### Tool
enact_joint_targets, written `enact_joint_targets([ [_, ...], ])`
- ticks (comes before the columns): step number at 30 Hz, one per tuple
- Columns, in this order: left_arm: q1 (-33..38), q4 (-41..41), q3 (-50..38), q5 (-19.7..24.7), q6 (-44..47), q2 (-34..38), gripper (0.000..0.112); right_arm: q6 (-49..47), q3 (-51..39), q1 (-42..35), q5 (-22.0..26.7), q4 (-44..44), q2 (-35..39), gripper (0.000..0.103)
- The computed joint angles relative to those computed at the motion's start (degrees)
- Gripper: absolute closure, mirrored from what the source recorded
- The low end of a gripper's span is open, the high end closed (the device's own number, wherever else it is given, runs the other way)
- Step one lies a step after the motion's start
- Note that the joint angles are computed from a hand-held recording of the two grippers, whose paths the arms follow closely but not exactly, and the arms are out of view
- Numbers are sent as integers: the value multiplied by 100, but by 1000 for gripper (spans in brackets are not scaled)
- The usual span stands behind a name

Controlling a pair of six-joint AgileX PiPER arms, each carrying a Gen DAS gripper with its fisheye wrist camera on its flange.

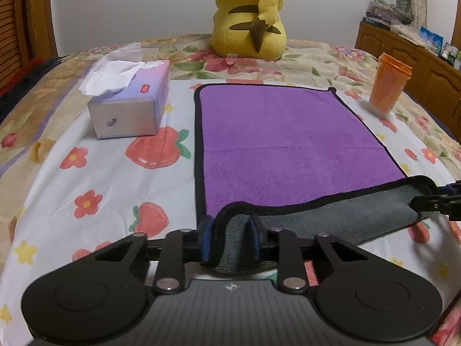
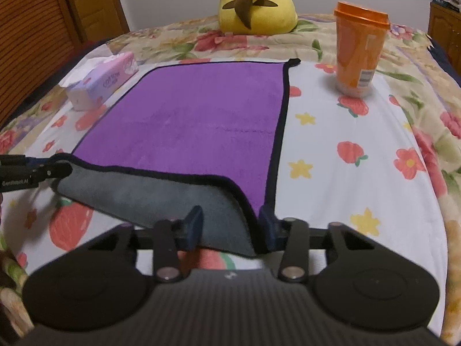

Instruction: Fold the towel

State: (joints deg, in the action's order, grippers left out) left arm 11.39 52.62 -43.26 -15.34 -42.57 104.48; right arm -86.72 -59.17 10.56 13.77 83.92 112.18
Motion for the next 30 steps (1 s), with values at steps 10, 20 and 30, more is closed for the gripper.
enact_joint_targets([
  [10,88,-100,217,-407,324,-174,104,-52,-1,-16,-39,-210,-75,97],
  [20,78,-393,416,-670,728,-415,104,-1805,205,-154,186,1522,-163,99],
  [30,-23,-259,338,-681,584,-604,104,-1471,-216,-307,497,888,-76,99],
])
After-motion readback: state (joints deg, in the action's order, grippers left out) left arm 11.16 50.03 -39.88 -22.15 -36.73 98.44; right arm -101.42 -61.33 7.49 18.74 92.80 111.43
